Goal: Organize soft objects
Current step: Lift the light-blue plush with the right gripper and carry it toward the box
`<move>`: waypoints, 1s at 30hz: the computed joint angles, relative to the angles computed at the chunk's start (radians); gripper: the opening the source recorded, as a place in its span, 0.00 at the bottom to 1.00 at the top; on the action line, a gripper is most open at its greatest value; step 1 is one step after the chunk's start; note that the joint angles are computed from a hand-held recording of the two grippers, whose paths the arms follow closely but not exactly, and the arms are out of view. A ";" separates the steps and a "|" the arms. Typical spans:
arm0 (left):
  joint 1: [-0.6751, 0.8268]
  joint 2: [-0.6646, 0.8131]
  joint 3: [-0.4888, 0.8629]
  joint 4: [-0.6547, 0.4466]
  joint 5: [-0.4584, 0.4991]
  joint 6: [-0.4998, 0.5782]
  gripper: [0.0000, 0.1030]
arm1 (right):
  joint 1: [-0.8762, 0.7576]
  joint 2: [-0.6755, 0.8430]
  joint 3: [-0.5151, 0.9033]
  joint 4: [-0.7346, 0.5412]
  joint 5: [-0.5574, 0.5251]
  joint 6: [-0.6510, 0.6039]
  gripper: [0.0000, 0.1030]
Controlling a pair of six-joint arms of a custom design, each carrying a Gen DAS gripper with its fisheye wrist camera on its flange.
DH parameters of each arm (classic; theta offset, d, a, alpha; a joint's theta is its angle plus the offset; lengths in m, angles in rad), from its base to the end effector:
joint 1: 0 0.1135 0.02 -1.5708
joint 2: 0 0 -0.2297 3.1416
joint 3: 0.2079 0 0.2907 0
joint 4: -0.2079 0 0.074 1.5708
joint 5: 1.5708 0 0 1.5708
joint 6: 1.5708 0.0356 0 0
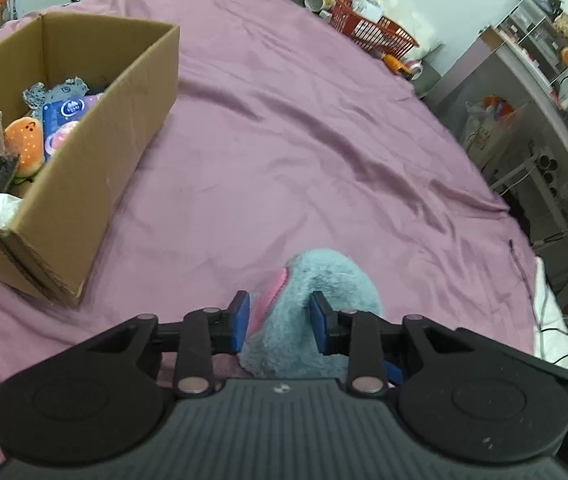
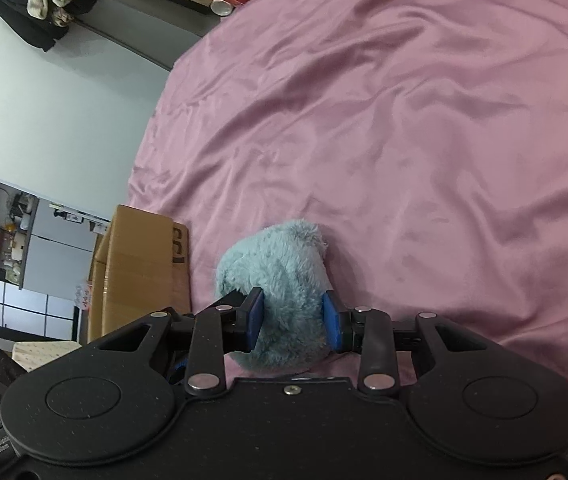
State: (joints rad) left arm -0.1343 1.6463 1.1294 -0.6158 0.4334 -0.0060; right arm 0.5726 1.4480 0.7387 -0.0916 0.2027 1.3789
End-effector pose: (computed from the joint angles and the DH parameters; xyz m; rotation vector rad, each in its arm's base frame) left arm 0.3541 -0.0629 0.1579 0.3017 2.6552 -0.6278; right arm 0.2750 0.1687 0.1236 1.0599 2.2262 0.6861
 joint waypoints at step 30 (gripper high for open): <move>0.218 -0.145 0.101 -0.220 0.243 0.131 0.19 | 0.200 0.013 0.361 -0.325 0.268 -0.058 0.22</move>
